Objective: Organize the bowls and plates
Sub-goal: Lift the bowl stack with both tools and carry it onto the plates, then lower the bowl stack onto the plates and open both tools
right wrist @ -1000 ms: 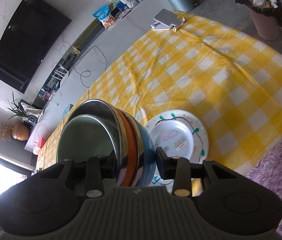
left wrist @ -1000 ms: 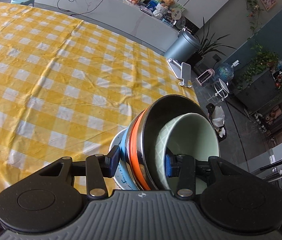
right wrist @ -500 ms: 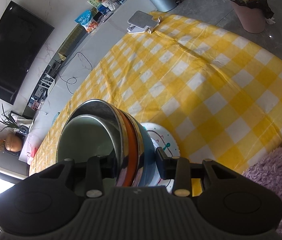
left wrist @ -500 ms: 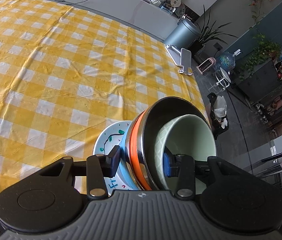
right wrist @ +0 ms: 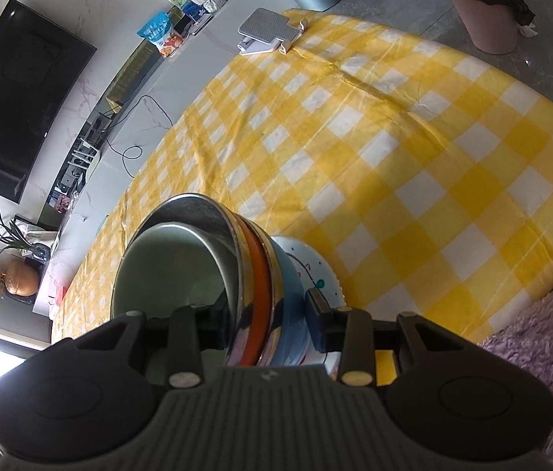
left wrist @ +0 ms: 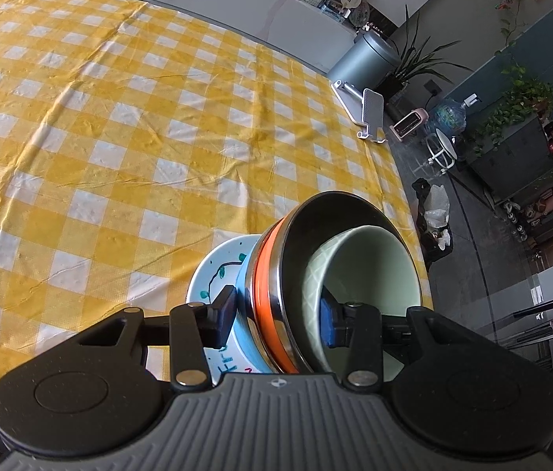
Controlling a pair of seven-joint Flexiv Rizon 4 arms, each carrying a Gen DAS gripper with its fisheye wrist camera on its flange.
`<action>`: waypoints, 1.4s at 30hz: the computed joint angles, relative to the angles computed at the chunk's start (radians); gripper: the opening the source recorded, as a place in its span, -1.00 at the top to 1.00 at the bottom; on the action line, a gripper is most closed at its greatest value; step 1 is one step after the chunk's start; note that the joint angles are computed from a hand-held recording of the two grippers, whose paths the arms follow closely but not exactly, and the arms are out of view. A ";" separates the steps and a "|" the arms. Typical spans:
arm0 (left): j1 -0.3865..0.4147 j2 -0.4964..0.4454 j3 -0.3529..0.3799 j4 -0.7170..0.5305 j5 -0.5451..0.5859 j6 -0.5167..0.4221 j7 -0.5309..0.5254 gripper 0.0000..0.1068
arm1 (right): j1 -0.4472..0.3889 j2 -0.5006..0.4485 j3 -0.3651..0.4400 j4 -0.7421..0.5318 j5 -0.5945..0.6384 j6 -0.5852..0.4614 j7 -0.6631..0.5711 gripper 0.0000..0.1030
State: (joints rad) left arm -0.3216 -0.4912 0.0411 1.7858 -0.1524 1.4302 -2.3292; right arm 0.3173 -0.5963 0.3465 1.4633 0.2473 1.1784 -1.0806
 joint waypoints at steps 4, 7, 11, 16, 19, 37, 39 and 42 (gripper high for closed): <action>-0.005 0.004 0.008 0.000 0.004 -0.010 -0.001 0.14 | 0.004 0.003 -0.003 0.003 -0.006 -0.004 -0.002 0.28; -0.018 0.003 0.026 -0.010 0.025 -0.022 -0.016 0.18 | 0.007 0.004 -0.006 0.005 -0.011 -0.001 -0.003 0.24; -0.003 0.007 0.008 0.000 0.022 -0.010 -0.010 0.18 | 0.006 0.003 -0.003 0.008 -0.011 0.010 -0.008 0.19; -0.021 0.009 0.031 -0.013 0.047 -0.025 -0.010 0.14 | 0.013 0.009 -0.007 0.018 -0.022 0.037 -0.013 0.08; -0.027 0.011 0.038 -0.021 0.065 -0.046 -0.013 0.06 | 0.025 0.015 -0.023 0.028 -0.048 0.046 -0.004 0.02; -0.267 0.165 0.316 -0.067 0.621 -0.117 -0.370 -0.14 | 0.083 0.164 -0.085 0.211 -0.220 0.228 0.036 -0.32; -0.320 0.191 0.354 -0.088 0.750 -0.161 -0.441 -0.14 | 0.095 0.190 -0.094 0.247 -0.254 0.264 0.040 -0.34; -0.375 0.234 0.377 -0.103 0.920 -0.211 -0.523 -0.14 | 0.124 0.231 -0.123 0.310 -0.318 0.327 0.057 -0.35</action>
State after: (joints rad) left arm -0.6971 -0.2572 0.4184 1.6824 0.7676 1.2196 -2.8518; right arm 0.4417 -0.3657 0.2230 1.7734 -0.0711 1.5059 -1.0239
